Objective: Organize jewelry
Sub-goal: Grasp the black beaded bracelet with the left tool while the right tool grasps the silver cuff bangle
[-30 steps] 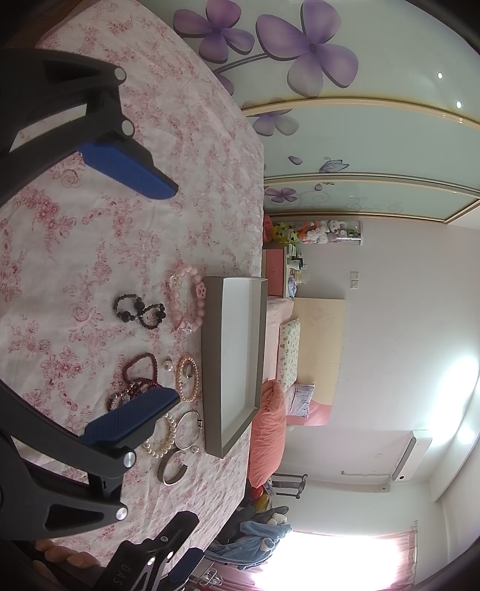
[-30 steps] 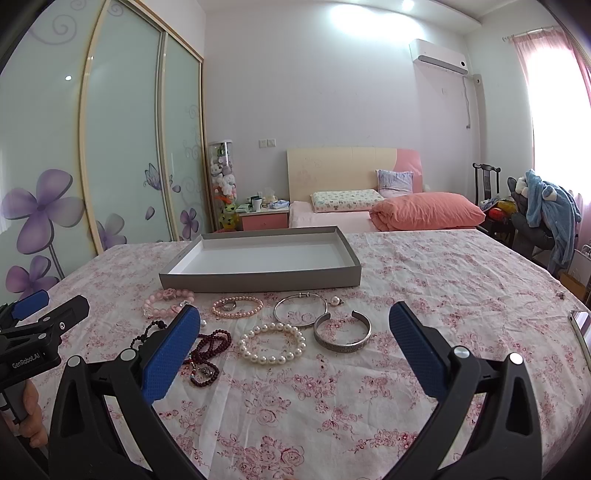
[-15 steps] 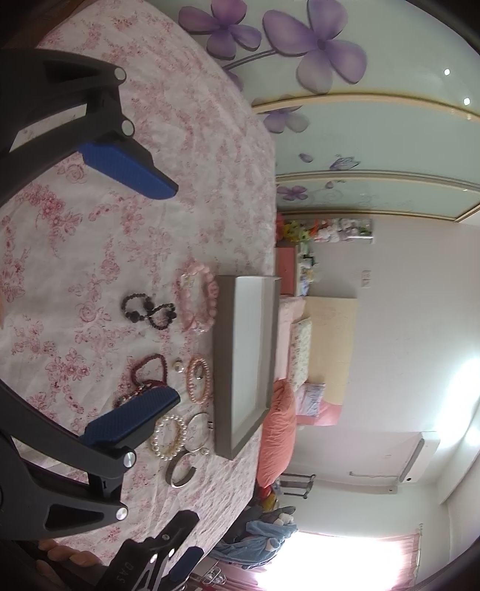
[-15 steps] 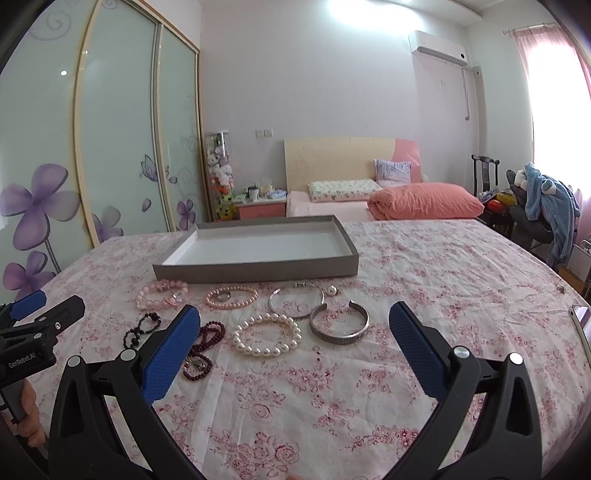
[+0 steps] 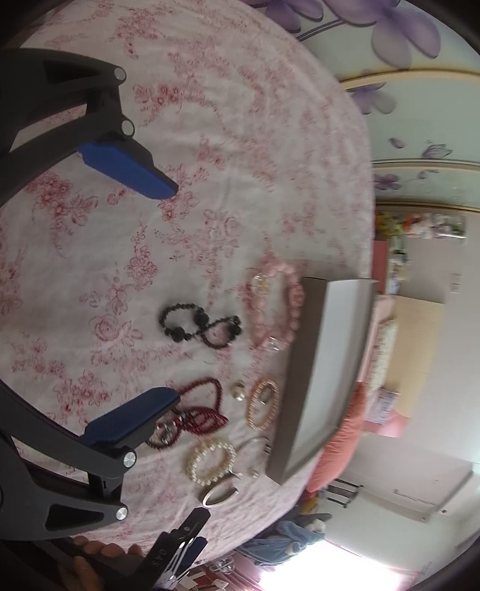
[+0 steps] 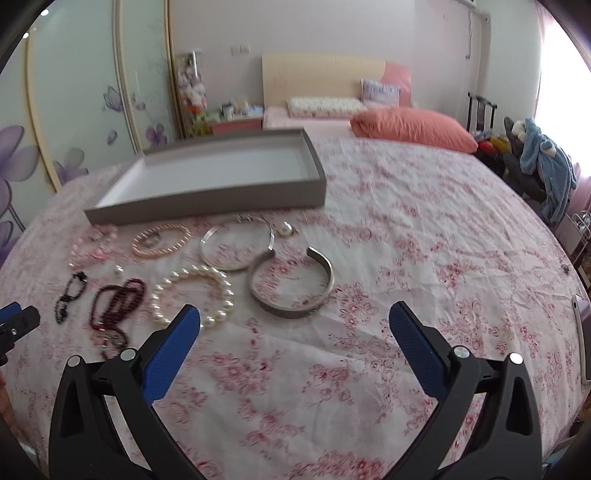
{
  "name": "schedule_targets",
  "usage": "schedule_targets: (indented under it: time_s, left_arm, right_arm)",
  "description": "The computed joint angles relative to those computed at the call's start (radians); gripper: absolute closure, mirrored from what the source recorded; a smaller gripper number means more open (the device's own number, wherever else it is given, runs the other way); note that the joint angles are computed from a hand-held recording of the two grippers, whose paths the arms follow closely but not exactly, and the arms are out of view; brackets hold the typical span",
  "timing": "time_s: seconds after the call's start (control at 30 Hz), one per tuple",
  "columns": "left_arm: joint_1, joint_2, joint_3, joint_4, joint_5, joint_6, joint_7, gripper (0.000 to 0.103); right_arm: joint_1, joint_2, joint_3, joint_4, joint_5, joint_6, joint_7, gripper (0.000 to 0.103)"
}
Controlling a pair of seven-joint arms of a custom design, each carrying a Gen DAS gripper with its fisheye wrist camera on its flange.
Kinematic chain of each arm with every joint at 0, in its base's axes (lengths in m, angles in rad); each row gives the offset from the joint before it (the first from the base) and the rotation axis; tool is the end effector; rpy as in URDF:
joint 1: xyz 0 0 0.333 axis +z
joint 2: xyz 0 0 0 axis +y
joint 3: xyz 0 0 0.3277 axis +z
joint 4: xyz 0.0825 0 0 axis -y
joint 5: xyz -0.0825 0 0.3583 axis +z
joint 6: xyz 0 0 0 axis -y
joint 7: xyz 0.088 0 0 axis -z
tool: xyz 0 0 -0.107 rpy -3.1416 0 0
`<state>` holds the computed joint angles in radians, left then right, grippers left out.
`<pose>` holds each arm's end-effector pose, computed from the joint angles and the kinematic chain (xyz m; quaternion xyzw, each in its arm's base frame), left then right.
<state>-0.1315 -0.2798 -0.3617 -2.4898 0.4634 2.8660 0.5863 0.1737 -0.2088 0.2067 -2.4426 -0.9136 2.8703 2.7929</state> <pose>0.3896 -0.2470 0.4763 -0.6852 0.6424 -0.2863 0.1892 0.4165 0.2181 0.4602 -0.6492 0.6603 -0.2588 0.2747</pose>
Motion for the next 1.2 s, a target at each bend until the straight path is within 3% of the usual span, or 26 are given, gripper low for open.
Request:
schedule_targets:
  time_s: [0.1, 0.27, 0.53, 0.57, 0.6, 0.77, 0.87, 0.97, 1.03, 1.13, 1.2]
  left_arm:
    - [-0.036, 0.035, 0.036, 0.028, -0.055, -0.036, 0.073, 0.004]
    - [-0.041, 0.074, 0.038, 0.065, -0.037, -0.061, 0.116, 0.004]
    - [-0.06, 0.129, 0.051, 0.127, 0.016, -0.094, 0.14, 0.013]
    - [-0.064, 0.134, 0.056, 0.133, 0.014, -0.096, 0.145, 0.013]
    - [-0.067, 0.137, 0.06, 0.137, 0.013, -0.095, 0.148, 0.016]
    - [-0.078, 0.17, 0.075, 0.167, 0.007, -0.107, 0.166, 0.025]
    - [-0.084, 0.189, 0.079, 0.188, 0.018, -0.118, 0.165, 0.033]
    - [-0.087, 0.206, 0.081, 0.21, 0.07, -0.132, 0.13, 0.047]
    - [-0.092, 0.211, 0.088, 0.215, 0.074, -0.128, 0.135, 0.064]
    - [-0.1, 0.208, 0.093, 0.213, 0.074, -0.124, 0.153, 0.08]
    - [-0.101, 0.207, 0.091, 0.212, 0.093, -0.126, 0.146, 0.087]
  right_arm:
    - [0.048, 0.033, -0.041, 0.018, 0.171, -0.035, -0.153, 0.002]
    - [0.075, 0.068, -0.044, 0.054, 0.262, -0.083, -0.245, 0.013]
    - [0.088, 0.101, -0.054, 0.107, 0.243, -0.087, -0.228, 0.023]
    - [0.081, 0.108, -0.06, 0.104, 0.221, -0.061, -0.218, 0.033]
    - [0.082, 0.108, -0.06, 0.103, 0.215, -0.061, -0.211, 0.035]
    - [0.088, 0.1, -0.06, 0.098, 0.229, -0.06, -0.215, 0.035]
    - [0.09, 0.115, -0.064, 0.114, 0.229, -0.061, -0.218, 0.035]
    - [0.092, 0.115, -0.067, 0.114, 0.229, -0.06, -0.218, 0.035]
    - [0.094, 0.113, -0.066, 0.114, 0.23, -0.063, -0.217, 0.035]
    - [0.093, 0.115, -0.068, 0.114, 0.228, -0.06, -0.217, 0.035]
    - [0.095, 0.113, -0.067, 0.113, 0.229, -0.062, -0.215, 0.035]
